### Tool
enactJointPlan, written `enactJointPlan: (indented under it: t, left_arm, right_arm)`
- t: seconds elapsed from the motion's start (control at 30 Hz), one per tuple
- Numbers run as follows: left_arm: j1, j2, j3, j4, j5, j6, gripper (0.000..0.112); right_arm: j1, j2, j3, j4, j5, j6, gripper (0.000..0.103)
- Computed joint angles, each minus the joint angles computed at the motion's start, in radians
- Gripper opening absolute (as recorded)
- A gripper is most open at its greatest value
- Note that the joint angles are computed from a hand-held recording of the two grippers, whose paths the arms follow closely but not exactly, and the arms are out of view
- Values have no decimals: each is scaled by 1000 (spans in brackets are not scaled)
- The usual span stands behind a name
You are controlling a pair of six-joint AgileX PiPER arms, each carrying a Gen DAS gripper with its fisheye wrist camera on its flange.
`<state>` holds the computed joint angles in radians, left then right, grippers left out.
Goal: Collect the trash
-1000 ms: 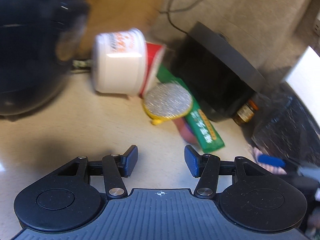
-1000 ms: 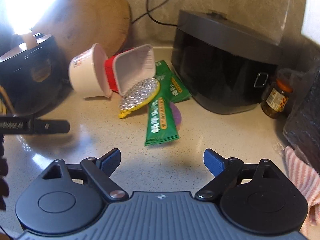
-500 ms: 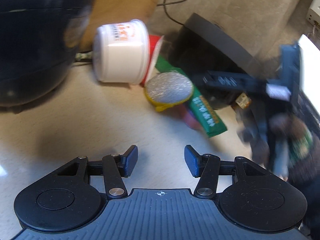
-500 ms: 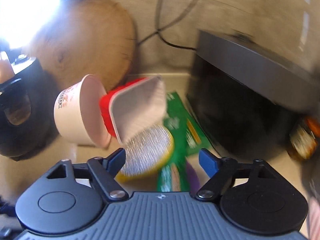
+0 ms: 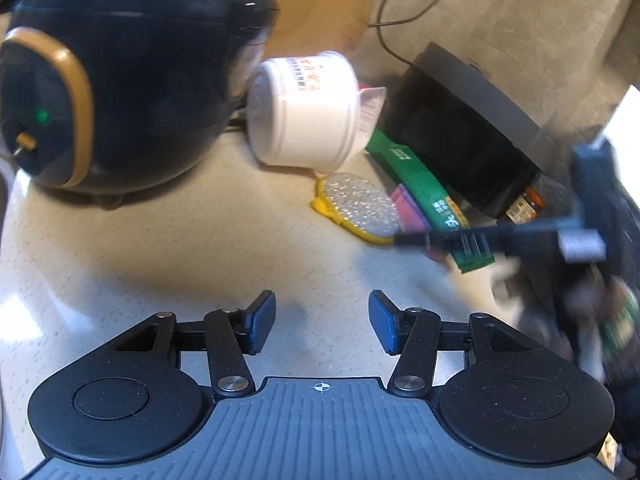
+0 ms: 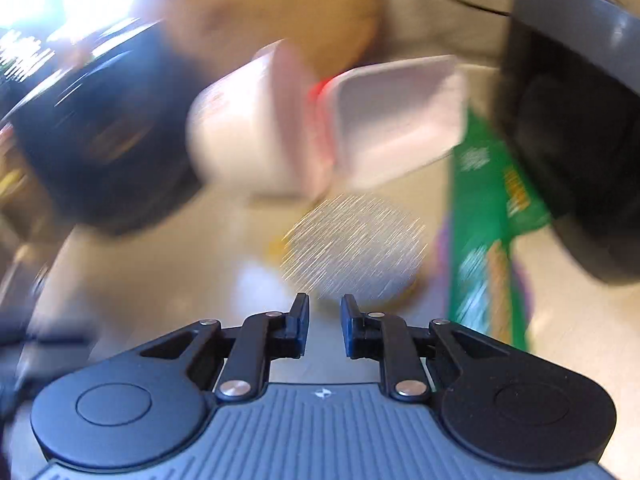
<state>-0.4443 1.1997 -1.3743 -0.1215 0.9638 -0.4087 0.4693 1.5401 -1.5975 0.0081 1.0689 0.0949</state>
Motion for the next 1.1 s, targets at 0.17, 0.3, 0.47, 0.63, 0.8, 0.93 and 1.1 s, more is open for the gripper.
enactJointPlan:
  t: [0.17,0.3,0.47,0.63,0.8,0.93,1.1]
  left_arm:
    - [-28,89,-88,14,-3,26,56]
    - [-2,182,-199,-47,34,133,56]
    - [32,219,-267,-69,48,196,56]
    - [67,193,-219,-73,34,162,56]
    - [106,127,-137,-100,57,169,56]
    - [127,58,-78,-81,73,141,56]
    - [141,-8,-53,-51,64,70,56]
  right_arm:
    - [75,-107,83,-102,-47,81,19]
    - [50,-49,42,-178,-98,180,29]
    - [16,64,-56,-195,-161,210,35]
    - [-13,107,-121,27,-265,-1,52]
    - [5,233,-269,157,-230,-89,47]
    - [-4,272,-335,294,-89,-158,7]
    - [68,73,-112,217,-82,-179,6]
